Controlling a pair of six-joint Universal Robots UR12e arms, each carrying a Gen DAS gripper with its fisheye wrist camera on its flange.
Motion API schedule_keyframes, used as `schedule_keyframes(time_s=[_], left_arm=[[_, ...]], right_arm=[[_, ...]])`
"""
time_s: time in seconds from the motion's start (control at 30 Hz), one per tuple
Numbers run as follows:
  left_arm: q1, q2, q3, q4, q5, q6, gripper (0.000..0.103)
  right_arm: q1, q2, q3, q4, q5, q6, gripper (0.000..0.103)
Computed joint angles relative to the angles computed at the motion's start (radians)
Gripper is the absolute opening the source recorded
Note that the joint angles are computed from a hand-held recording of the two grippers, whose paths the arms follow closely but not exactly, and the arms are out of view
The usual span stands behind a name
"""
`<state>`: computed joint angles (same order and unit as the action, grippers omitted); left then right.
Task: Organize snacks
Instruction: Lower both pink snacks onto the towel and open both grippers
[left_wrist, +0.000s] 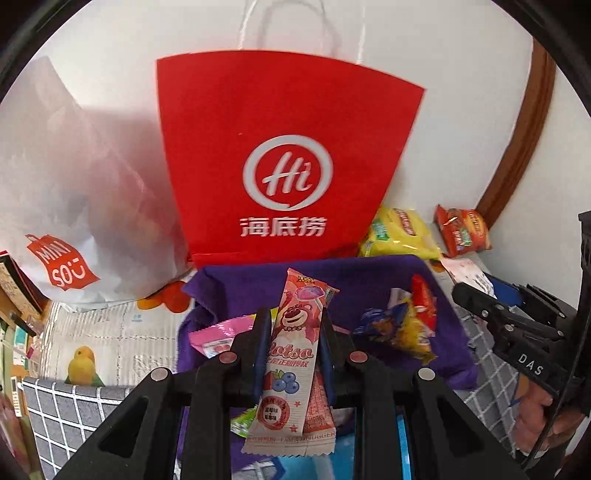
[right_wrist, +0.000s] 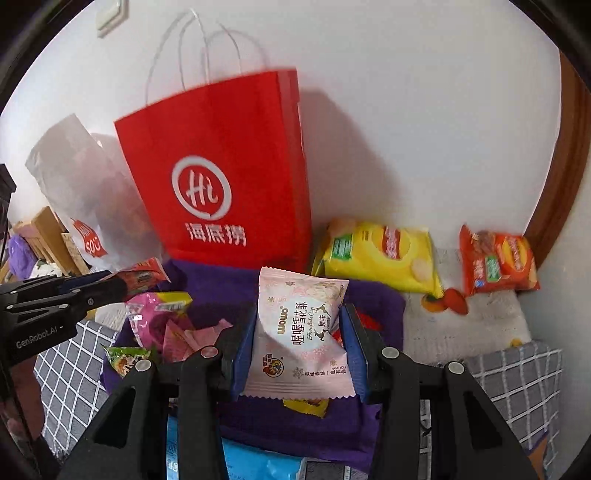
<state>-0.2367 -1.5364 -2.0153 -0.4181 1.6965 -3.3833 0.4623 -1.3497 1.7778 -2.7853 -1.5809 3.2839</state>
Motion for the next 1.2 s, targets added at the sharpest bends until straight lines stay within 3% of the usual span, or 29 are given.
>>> schedule_keyframes(time_s=[0.2,0.73,0.93,1.07,1.2], left_arm=[[0.027,-0.005,0.001,-0.026,-0.028,-0.026,0.023],[0.02,-0.03,0.011,-0.07,-0.052,-0.012,0.023],[0.021,-0.036,0.012,-0.079,-0.06,-0.011,0.023],[0.029,-0.037,0.013,-0.089,-0.1,-0.006,0.023],[0.024,-0.043,0.016,-0.095,-0.087,-0.004,0.023]], right_arm=[[-0.008,0.022,-0.01,0.038,0.015,0.007,0.044],[0.008,0.054,-0.04,0.135,0.026,-0.057,0.044],[0.008,0.068,-0.06,0.211,0.022,-0.049,0.045],[0.007,0.07,-0.063,0.223,0.026,-0.04,0.045],[0.009,0.072,-0.066,0.228,0.017,-0.039,0.045]])
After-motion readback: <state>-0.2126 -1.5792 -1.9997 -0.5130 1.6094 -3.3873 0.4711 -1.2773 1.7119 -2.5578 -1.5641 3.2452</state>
